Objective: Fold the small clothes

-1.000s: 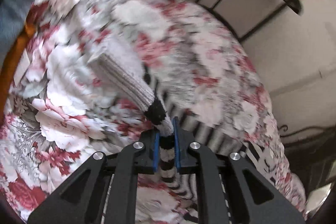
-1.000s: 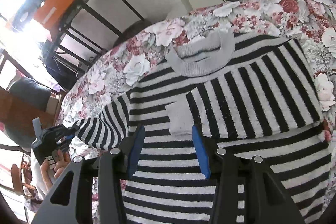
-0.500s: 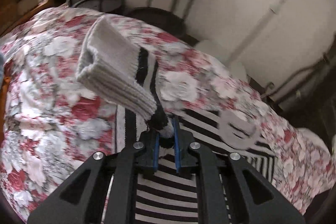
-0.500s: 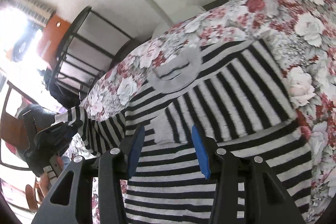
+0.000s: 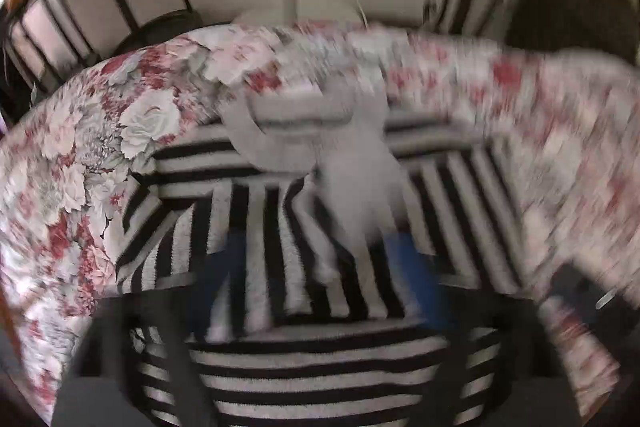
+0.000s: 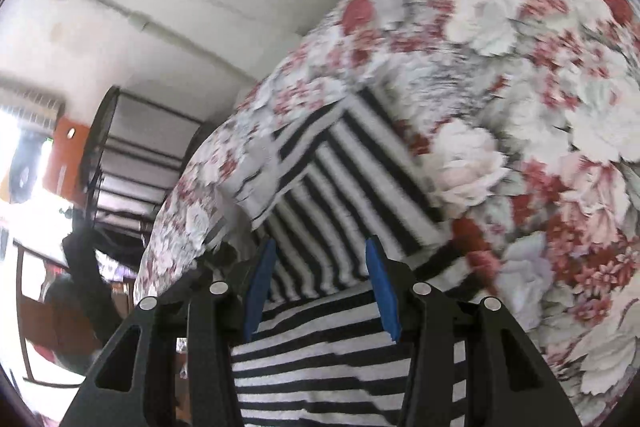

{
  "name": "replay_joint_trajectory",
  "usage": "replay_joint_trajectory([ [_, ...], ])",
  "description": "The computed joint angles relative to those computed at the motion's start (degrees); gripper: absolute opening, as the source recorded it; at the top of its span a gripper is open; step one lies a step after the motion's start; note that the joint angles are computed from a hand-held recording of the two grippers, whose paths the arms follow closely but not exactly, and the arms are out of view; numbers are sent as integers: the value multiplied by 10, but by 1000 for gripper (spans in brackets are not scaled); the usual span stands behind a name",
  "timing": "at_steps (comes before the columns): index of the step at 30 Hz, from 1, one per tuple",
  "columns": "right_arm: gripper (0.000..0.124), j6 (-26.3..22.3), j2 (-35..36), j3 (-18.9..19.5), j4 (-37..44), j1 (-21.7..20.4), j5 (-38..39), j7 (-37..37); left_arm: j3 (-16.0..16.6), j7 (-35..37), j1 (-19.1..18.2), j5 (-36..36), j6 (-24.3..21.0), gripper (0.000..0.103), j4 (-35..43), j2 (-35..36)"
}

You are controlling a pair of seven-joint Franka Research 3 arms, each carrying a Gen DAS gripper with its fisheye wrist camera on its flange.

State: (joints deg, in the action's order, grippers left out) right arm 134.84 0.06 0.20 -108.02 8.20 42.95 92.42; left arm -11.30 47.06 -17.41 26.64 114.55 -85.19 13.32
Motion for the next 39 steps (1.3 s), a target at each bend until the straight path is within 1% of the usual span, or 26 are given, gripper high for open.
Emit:
replay_joint_trajectory([
  [2, 48, -2, 2, -4, -3, -4, 17, 10, -4, 16, -11, 24, -2, 87, -5, -1],
  [4, 48, -5, 4, -4, -4, -6, 38, 7, -6, 28, -11, 27, 16, 87, -17, -17],
  [6, 48, -6, 7, -2, -1, -4, 45, 3, -2, 8, -8, 42, 36, 96, -39, -44],
  [9, 48, -4, 13, 5, 3, 2, 42, 0, 9, -36, 10, 70, 44, 98, -73, -86],
  [12, 48, -3, 25, 10, 7, 7, 53, 7, 18, -76, 41, 65, 30, 98, -98, -112],
  [14, 47, -3, 41, 15, 14, 10, 73, 15, 30, -95, 71, 32, 17, 98, -116, -125],
  [16, 46, -1, 61, 23, 26, 14, 99, 14, 38, -106, 96, 7, 17, 98, -139, -138],
  [18, 46, 6, 75, 29, 34, 19, 101, 15, 44, -111, 117, -11, 13, 98, -156, -145],
  [21, 46, 11, 107, 38, 52, 28, 77, 33, 43, -108, 134, -17, 5, 98, -176, -152],
  [24, 45, 14, 125, 47, 51, 26, 99, 30, 42, -96, 144, -20, -14, 98, -175, -141],
  [26, 43, 26, 136, 54, 51, 25, 120, 19, 41, -88, 146, -22, -23, 98, -172, -132],
  [29, 44, 42, 145, 60, 57, 26, 125, 0, 40, -78, 147, -22, -40, 98, -166, -113],
  [30, 38, 48, 146, 62, 58, 27, 123, -9, 40, -74, 147, -25, -48, 98, -161, -105],
  [31, 11, 59, 143, 62, 55, 30, 116, -22, 40, -72, 146, -28, -53, 98, -157, -99],
  [32, 7, 70, 139, 63, 52, 31, 115, -33, 40, -72, 146, -28, -58, 98, -154, -95],
  [34, 7, 106, 122, 68, 45, 33, 132, -70, 40, -77, 143, -22, -59, 98, -154, -95],
  [37, 7, 154, 72, 67, 25, 36, 149, -144, 39, -92, 140, -2, -48, 98, -159, -102],
  [38, 7, 163, 53, 69, 12, 31, 133, -146, 39, -99, 139, 2, -45, 98, -161, -103],
  [39, 7, 185, 35, 51, -13, 45, 78, -121, 38, -105, 138, 5, -44, 98, -163, -103],
])
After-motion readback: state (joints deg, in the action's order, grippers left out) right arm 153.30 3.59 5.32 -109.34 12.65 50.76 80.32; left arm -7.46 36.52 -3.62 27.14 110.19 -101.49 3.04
